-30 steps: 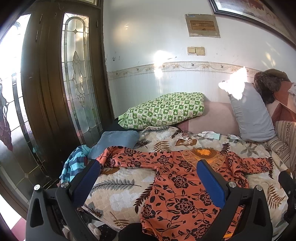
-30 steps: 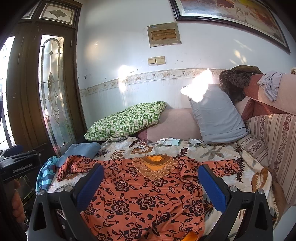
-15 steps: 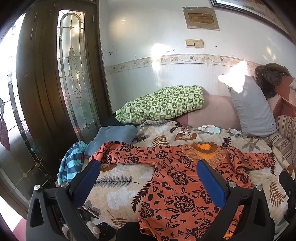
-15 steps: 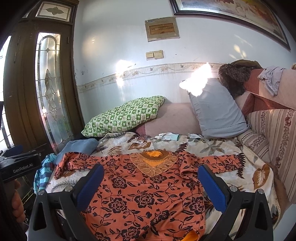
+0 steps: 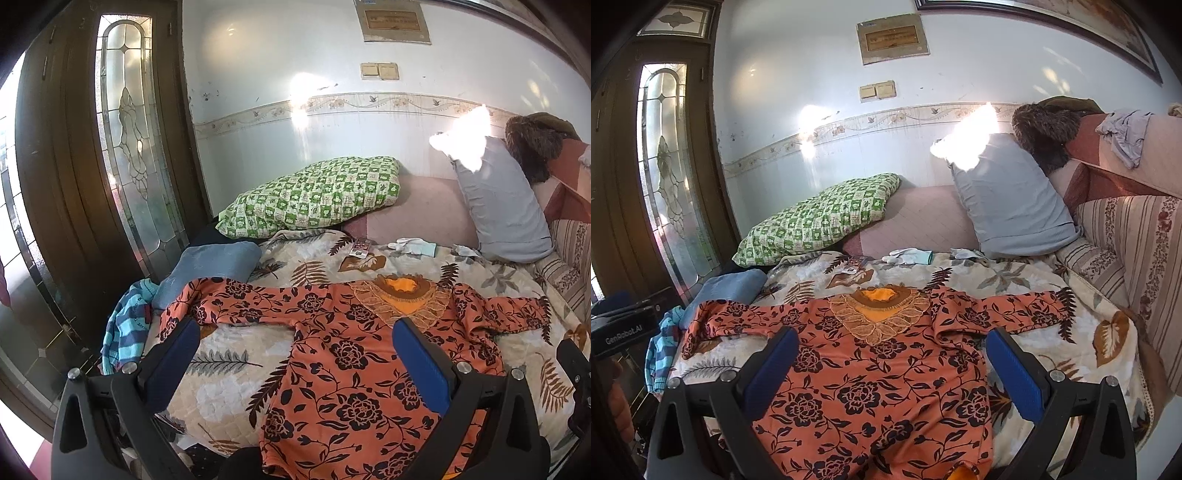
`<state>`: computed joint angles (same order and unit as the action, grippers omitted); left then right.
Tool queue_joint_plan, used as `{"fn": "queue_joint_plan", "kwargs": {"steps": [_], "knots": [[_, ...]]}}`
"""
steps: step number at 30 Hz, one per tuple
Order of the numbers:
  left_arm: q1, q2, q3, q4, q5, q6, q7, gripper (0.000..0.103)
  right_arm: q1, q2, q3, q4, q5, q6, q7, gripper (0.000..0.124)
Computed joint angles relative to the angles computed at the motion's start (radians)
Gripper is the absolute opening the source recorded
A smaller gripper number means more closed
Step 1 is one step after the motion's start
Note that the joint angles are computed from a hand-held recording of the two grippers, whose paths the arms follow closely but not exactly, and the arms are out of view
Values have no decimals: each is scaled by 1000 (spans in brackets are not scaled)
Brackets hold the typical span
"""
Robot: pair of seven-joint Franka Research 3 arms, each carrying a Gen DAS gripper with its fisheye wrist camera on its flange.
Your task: Fold small clothes
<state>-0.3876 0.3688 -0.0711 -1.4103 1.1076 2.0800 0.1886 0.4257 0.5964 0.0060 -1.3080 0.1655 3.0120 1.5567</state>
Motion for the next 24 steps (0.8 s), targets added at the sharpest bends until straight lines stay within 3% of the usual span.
{"fn": "queue_joint_plan", "kwargs": {"steps": [15, 21, 24], "knots": [[-7, 13, 3, 9, 15, 9, 0, 103, -10, -21, 11, -28, 21, 18, -24, 102], [13, 124, 17, 146, -50, 96, 78, 103, -39, 6, -31, 5, 6, 3, -23, 102], [42, 238, 25, 275, -147, 162, 165, 103, -79, 89, -68, 122, 7, -69, 25, 102]]}}
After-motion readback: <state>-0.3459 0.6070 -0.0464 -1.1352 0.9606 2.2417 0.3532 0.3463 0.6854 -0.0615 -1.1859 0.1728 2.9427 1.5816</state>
